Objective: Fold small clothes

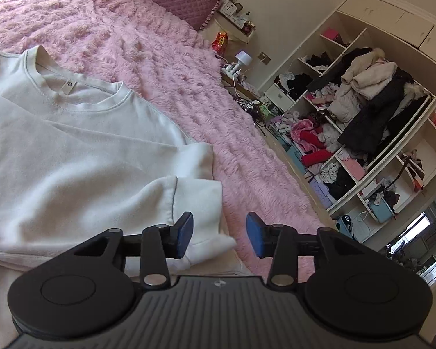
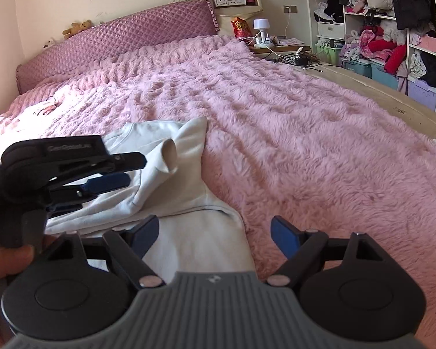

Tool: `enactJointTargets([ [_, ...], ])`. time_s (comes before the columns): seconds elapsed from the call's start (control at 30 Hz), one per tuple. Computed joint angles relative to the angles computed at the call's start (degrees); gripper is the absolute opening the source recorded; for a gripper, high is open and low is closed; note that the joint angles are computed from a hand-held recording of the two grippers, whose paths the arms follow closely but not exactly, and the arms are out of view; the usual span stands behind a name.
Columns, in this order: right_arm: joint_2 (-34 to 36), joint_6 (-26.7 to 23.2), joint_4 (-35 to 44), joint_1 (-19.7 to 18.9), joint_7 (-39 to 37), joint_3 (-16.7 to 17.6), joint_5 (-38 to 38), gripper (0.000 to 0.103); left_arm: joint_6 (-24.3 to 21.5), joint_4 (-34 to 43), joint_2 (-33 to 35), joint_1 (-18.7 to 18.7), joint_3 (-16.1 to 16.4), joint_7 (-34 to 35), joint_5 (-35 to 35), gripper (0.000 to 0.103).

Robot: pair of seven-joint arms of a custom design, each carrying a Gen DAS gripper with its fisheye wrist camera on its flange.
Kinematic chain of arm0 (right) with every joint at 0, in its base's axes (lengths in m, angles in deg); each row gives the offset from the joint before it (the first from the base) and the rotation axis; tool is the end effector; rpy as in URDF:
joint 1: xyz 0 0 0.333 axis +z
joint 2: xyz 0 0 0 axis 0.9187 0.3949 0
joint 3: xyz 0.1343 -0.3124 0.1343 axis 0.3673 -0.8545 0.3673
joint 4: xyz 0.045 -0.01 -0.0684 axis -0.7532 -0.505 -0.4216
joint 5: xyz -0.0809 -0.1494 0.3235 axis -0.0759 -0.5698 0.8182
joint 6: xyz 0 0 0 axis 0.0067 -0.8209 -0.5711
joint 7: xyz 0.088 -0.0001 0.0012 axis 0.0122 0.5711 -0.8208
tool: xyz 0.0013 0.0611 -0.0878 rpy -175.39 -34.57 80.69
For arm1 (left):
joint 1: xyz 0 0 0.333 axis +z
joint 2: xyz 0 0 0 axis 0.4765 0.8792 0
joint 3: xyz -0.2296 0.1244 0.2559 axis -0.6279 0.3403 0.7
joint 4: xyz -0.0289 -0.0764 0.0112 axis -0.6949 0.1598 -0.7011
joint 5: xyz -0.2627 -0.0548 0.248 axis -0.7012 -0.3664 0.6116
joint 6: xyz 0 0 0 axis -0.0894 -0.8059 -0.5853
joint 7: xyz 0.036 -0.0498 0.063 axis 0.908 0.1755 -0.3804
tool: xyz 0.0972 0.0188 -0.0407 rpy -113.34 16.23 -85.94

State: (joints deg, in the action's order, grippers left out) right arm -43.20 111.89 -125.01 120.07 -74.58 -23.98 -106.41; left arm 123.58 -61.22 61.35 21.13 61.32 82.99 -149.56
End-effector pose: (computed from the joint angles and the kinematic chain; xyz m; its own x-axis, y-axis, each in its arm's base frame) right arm 0.4403 0.5353 0.5076 -0.5342 -0.8283 -0.1690 -0.4484 0.4471 -0.7740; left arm 0.6017 -0.2468 0.5037 -0.5663 -0.5577 0.6069 -0.7424 0.0253 -0.6695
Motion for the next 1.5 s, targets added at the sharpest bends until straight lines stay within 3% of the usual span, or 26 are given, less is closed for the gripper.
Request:
enactJointTargets([
  [0.03,-0.4,1.0,-0.6,-0.2,0.7,-0.2,-0.7,0.070,-0.2,-1.1,-1.5,0.8,0.4,1.3,-0.5,0.072],
  [0.13,-1.4,7.3,-2.9,-2.5,3.6,-1.1,-3.7,0.053,-0.2,-3.4,-4.8,2.9,3.1,4.0,1.7,0.074],
  [0.2,-1.2,12.5,-3.3,-4.6,5.4,-1.6,-5.1,0.049,1.6,-4.5,-6.2,3.9,4.9,3.6,4.7,0.076],
  [0.4,3.1,22.6,0.5,-8.8,7.3,-4.1,-5.7,0.052,11.8,-6.3,-6.8,7.9,8.7,-0.2,13.0,0.076],
  [0.53,6.7,24.2,4.9,-9.6,4.6,-5.8,-1.4,0.059,17.2,-6.1,-4.7,9.9,9.1,-2.4,20.4,0.074],
  [0.63,9.0,24.2,7.8,-9.3,2.4,-7.1,1.9,0.059,18.1,-6.1,-3.9,11.8,7.3,0.4,23.7,0.074],
  [0.7,9.7,24.3,8.8,-8.9,1.9,-7.9,3.5,0.059,19.2,-6.9,-3.7,13.2,5.5,7.3,24.1,0.073],
  [0.87,10.8,23.8,10.2,-7.9,-0.8,-9.2,5.7,0.059,26.0,-8.7,-2.7,12.9,2.5,16.3,28.4,0.068],
  [0.97,10.9,23.9,10.3,-7.4,-1.4,-9.7,6.2,0.059,28.7,-8.4,-1.1,14.2,0.1,20.0,30.1,0.053],
  [1.0,11.1,23.6,10.7,-7.3,-2.2,-9.7,6.6,0.059,29.1,-8.2,-0.5,15.0,-1.1,21.8,30.4,0.036],
  [1.03,11.2,23.9,10.9,-7.5,-3.3,-9.5,7.1,0.056,28.2,-7.9,-0.3,16.0,-2.0,23.0,30.9,0.019],
  [1.07,11.1,24.3,10.8,-7.6,-3.9,-9.5,7.4,0.052,27.2,-7.7,-0.2,17.2,-3.4,25.1,30.4,0.014],
  [1.13,11.4,24.5,11.2,-7.5,-5.9,-9.4,7.9,0.049,29.4,-7.6,0.6,18.4,-5.7,30.6,28.7,0.011],
  [1.2,11.7,24.1,11.8,-7.3,-7.6,-9.6,8.4,0.035,31.9,-8.0,1.0,18.8,-7.3,33.4,28.6,0.009],
  [1.23,12.0,23.4,12.2,-7.2,-8.4,-9.6,8.8,0.014,32.9,-8.4,1.0,19.4,-8.3,34.0,28.1,0.008],
  [1.27,12.1,23.0,12.4,-7.0,-8.8,-9.8,9.1,0.001,34.8,-8.6,1.3,21.4,-11.1,36.2,25.6,0.008],
  [1.33,11.4,23.9,10.9,-6.3,-6.5,-10.7,8.0,0.001,37.7,-8.4,1.9,26.1,-17.3,39.4,19.6,0.007],
  [1.37,10.9,23.8,10.2,-5.8,-5.1,-11.2,7.2,0.001,38.3,-8.2,1.8,27.5,-18.9,39.0,16.8,0.007],
  [1.47,9.0,22.9,8.0,-3.8,0.3,-12.5,2.9,0.001,35.6,-7.8,0.4,27.4,-17.4,32.6,12.6,0.007],
  [1.5,8.2,22.6,7.0,-3.1,2.8,-12.8,0.8,0.001,34.8,-8.0,-0.1,25.7,-15.1,28.6,13.2,0.007],
])
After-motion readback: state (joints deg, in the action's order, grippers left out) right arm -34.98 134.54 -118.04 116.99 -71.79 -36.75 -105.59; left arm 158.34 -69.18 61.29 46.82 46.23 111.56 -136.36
